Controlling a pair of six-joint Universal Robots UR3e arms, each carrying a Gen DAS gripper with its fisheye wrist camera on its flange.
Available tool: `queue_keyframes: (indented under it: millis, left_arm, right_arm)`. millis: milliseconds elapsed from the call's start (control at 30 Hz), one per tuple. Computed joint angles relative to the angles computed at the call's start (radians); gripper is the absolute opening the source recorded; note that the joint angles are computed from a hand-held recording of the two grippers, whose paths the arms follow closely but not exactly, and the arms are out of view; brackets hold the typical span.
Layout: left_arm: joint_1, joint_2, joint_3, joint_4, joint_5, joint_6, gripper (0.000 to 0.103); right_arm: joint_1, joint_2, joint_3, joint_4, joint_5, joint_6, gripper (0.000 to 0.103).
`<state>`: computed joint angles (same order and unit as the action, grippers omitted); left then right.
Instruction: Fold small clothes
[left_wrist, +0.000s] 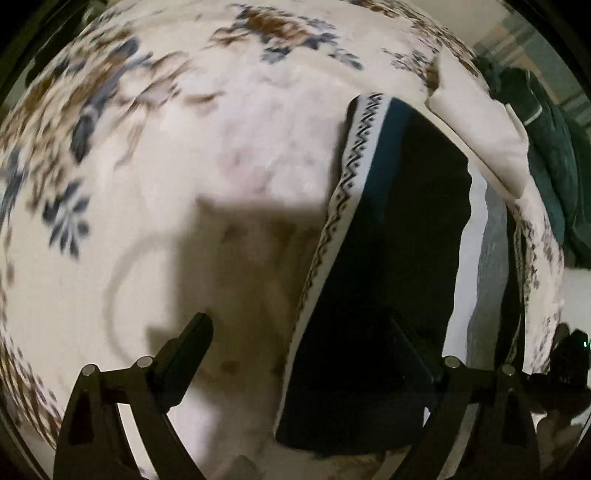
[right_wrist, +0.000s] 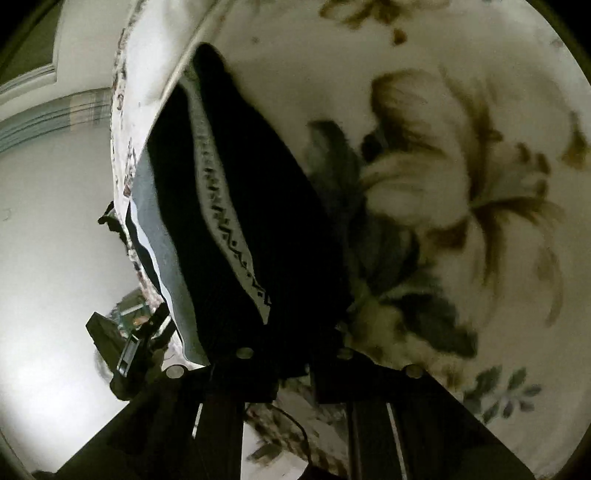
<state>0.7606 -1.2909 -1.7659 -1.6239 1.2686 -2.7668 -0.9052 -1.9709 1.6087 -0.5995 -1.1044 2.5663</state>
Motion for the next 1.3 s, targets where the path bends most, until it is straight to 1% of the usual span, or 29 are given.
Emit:
queue_keyframes:
  millis: [100, 133, 167, 233, 267, 300, 333, 367, 400, 433, 467, 500, 567, 633, 767, 800, 833, 867, 900, 933, 967, 1000, 1033, 1067, 1133, 1200, 1267, 1300]
  left_arm:
    - [0.042, 0.050, -0.002, -0.053, -0.010, 0.026, 0.094]
    - [0.050, 0.054, -0.002, -0.061, -0.015, 0.033, 0.094]
    - [0.052, 0.054, -0.001, -0.061, -0.017, 0.038, 0.094]
    - [0.043, 0.040, -0.001, -0.039, -0.012, 0.035, 0.094]
    - [0.036, 0.022, 0.004, -0.022, -0.016, 0.038, 0.094]
    - [0.029, 0.005, 0.006, -0.004, -0.022, 0.036, 0.094]
    - [0.019, -0.024, 0.016, 0.014, -0.027, 0.036, 0.094]
    - [0.010, -0.050, 0.025, 0.027, -0.038, 0.036, 0.094]
    - [0.013, -0.080, 0.034, 0.030, -0.070, 0.053, 0.094]
    - [0.014, -0.115, 0.042, 0.034, -0.098, 0.071, 0.094]
    - [0.015, -0.141, 0.048, 0.032, -0.120, 0.083, 0.094]
    - [0.025, -0.177, 0.052, 0.019, -0.162, 0.112, 0.094]
    - [0.025, -0.245, 0.067, 0.000, -0.199, 0.138, 0.094]
    - [0.044, -0.290, 0.076, -0.030, -0.263, 0.174, 0.094]
    - [0.043, -0.322, 0.089, -0.052, -0.359, 0.219, 0.094]
    - [0.033, -0.329, 0.098, -0.065, -0.379, 0.230, 0.094]
    - [0.027, -0.330, 0.101, -0.074, -0.401, 0.240, 0.094]
    - [0.020, -0.330, 0.099, -0.078, -0.426, 0.246, 0.091]
    - [0.011, -0.323, 0.094, -0.081, -0.455, 0.243, 0.082]
    - [-0.003, -0.334, 0.105, -0.076, -0.465, 0.229, 0.044]
    - [-0.007, -0.339, 0.117, -0.082, -0.467, 0.221, 0.032]
    - [-0.006, -0.326, 0.126, -0.082, -0.479, 0.202, 0.029]
    - [-0.005, -0.324, 0.144, -0.092, -0.487, 0.194, 0.025]
    - [-0.005, -0.319, 0.171, -0.118, -0.498, 0.190, 0.025]
    - [-0.025, -0.335, 0.284, -0.188, -0.503, 0.178, 0.025]
    - [-0.054, -0.378, 0.395, -0.226, -0.513, 0.149, 0.025]
    - [-0.104, -0.472, 0.582, -0.278, -0.528, 0.112, 0.025]
    - [-0.134, -0.530, 0.687, -0.284, -0.537, 0.081, 0.025]
  right_arm:
    - [-0.107, -0.035, -0.115, 0.117, -0.038, -0.043, 0.008]
    - [-0.124, -0.033, -0.133, 0.130, -0.053, -0.053, 0.008]
    - [-0.109, -0.023, -0.129, 0.115, -0.073, -0.045, 0.008]
    - [-0.005, 0.007, -0.073, -0.003, -0.119, 0.015, 0.008]
    - [0.038, 0.031, -0.059, -0.033, -0.127, 0.029, 0.012]
    - [0.066, 0.057, -0.055, -0.056, -0.134, 0.031, 0.017]
    - [0.089, 0.085, -0.070, -0.085, -0.136, 0.033, 0.032]
    - [0.082, 0.093, -0.080, -0.092, -0.119, 0.015, 0.055]
    - [0.063, 0.100, -0.087, -0.096, -0.088, -0.017, 0.067]
    - [0.039, 0.108, -0.075, -0.102, -0.046, -0.059, 0.085]
    - [0.033, 0.131, -0.047, -0.126, -0.009, -0.090, 0.087]
    - [0.035, 0.157, -0.020, -0.151, 0.013, -0.101, 0.087]
    - [0.070, 0.250, 0.050, -0.215, 0.076, -0.105, 0.088]
    - [0.122, 0.321, 0.082, -0.261, 0.125, -0.104, 0.091]
    - [0.230, 0.437, 0.027, -0.187, 0.242, -0.206, 0.090]
    - [0.265, 0.455, 0.021, -0.186, 0.263, -0.207, 0.089]
    - [0.317, 0.465, 0.021, -0.219, 0.281, -0.183, 0.086]
    - [0.337, 0.452, 0.036, -0.243, 0.280, -0.168, 0.073]
    - [0.364, 0.453, 0.039, -0.265, 0.293, -0.146, 0.062]
    - [0.370, 0.448, 0.046, -0.274, 0.307, -0.124, 0.048]
    - [0.364, 0.430, 0.058, -0.276, 0.319, -0.113, 0.045]
    - [0.355, 0.409, 0.059, -0.274, 0.320, -0.107, 0.041]
    - [0.344, 0.377, 0.049, -0.259, 0.322, -0.100, 0.039]
    - [0.338, 0.360, 0.033, -0.236, 0.327, -0.099, 0.037]
    - [0.339, 0.325, -0.026, -0.200, 0.337, -0.079, 0.036]
    - [0.347, 0.322, -0.133, -0.138, 0.347, -0.072, 0.036]
    - [0.338, 0.361, -0.281, -0.066, 0.359, -0.070, 0.036]
    - [0.323, 0.398, -0.370, -0.007, 0.361, -0.092, 0.036]
